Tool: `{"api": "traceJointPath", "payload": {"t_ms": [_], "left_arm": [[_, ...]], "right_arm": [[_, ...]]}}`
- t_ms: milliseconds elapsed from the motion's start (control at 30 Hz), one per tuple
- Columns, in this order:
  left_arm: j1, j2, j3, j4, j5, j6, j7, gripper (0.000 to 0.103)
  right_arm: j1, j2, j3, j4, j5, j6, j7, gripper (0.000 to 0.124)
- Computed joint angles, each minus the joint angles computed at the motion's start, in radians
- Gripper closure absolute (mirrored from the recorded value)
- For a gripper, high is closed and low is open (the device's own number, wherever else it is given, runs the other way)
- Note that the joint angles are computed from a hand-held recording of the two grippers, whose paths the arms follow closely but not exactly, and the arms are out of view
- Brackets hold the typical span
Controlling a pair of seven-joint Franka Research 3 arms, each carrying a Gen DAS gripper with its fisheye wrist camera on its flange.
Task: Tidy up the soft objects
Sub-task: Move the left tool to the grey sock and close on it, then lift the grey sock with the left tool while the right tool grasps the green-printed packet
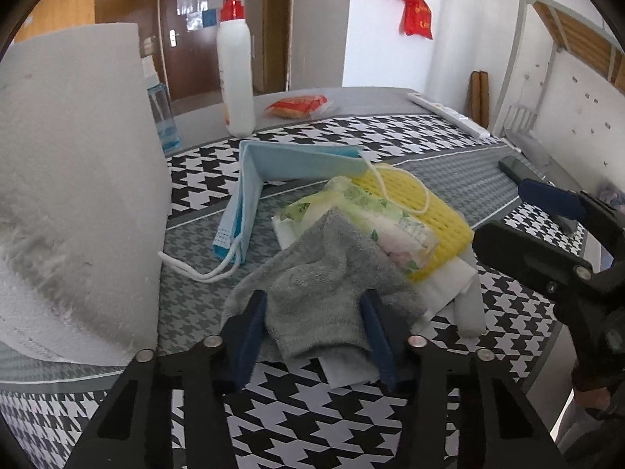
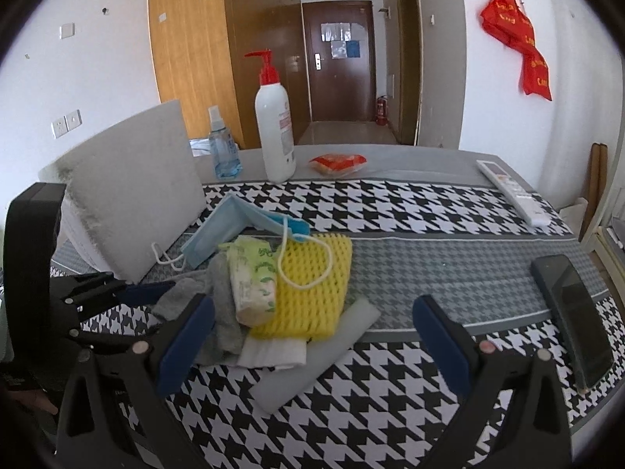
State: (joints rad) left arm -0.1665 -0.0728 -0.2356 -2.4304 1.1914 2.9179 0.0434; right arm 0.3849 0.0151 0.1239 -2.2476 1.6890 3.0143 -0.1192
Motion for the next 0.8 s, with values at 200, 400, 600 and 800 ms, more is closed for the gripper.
{"api": "traceJointPath", "payload": {"t_ms": [200, 400, 600, 800], "left_arm": [[0.020, -0.026, 0.005, -0.023, 0.049, 0.059, -0.037, 0.078], [0.052, -0.064, -0.002, -0.038, 0.215, 0.133, -0.182, 0.086], [0.058, -0.120, -0.001, -0.064, 0.313, 0.134, -0.283, 0.091], [0.064, -0.186, -0.005, -0.119, 0.304, 0.124, -0.288, 0.091]], "right_arm": [[0.008, 0.014, 0.008, 0.006, -0.082, 0.005, 0.074, 0.021], [0.016, 0.021, 0.017, 0.012, -0.131, 0.011, 0.112, 0.022], [0.024, 0.024, 0.026, 0.012, -0.176, 0.018, 0.153, 0.022], [0.031, 0.043, 0.031, 0.015, -0.302, 0.019, 0.287, 0.030]]}}
